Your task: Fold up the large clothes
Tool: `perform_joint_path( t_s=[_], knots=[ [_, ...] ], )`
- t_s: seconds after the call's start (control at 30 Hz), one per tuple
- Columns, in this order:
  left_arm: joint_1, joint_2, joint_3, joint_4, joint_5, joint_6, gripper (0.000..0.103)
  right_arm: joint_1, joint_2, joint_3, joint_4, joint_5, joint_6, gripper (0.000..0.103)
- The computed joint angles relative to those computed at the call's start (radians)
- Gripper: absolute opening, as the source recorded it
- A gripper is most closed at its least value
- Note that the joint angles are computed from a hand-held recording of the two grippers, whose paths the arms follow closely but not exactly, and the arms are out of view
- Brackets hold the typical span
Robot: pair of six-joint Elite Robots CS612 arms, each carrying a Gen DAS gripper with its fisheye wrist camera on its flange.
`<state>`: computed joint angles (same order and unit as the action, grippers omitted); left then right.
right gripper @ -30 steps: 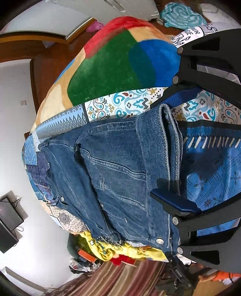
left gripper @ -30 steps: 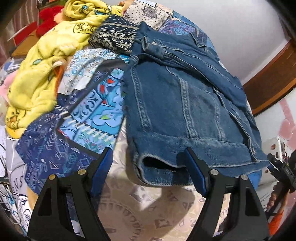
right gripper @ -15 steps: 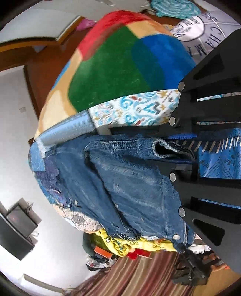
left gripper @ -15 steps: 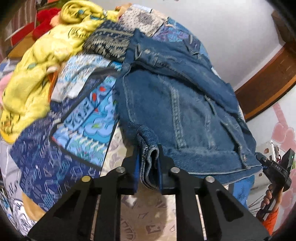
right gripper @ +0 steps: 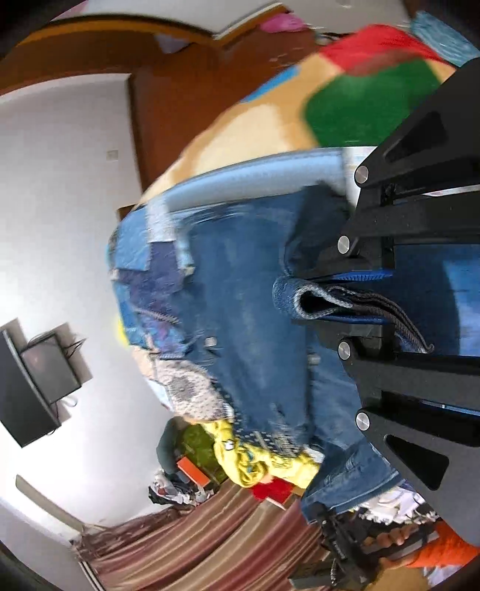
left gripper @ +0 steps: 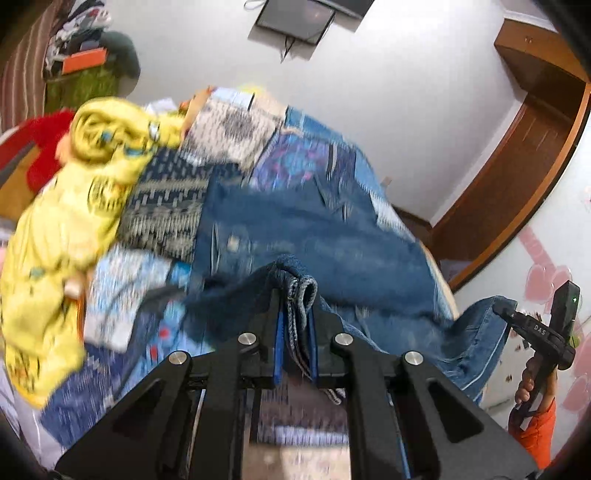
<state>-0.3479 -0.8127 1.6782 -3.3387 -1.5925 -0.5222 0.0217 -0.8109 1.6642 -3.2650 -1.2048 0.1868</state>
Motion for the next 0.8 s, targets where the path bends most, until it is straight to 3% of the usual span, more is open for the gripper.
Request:
perform_joint_path(
  t_s=[0.2, 0.33, 0.6, 0.8],
  knots=[
    [0.035, 0.063, -0.163, 0.055, 0.018, -0.051, 0.009, 0.003, 0.063, -0.159, 0.032, -0.041, 0.027, 0.012],
    [0.052, 0.118, -0.274, 0.1, 0.012, -0.095, 0.009, 0.005, 0.123, -0.297, 0.114, -0.06, 0.055, 0.012],
    [0.083, 0.289, -0.569, 0.389, 0.015, -0.103, 0.009, 0.023, 0.265, -0.552, 0.338, -0.128, 0.027, 0.012],
    [0.09, 0.366, -0.677, 0.565, 0.007, -0.086, 0.011, 0.03, 0.344, -0.68, 0.522, -0.158, -0.033, 0.014]
  ],
)
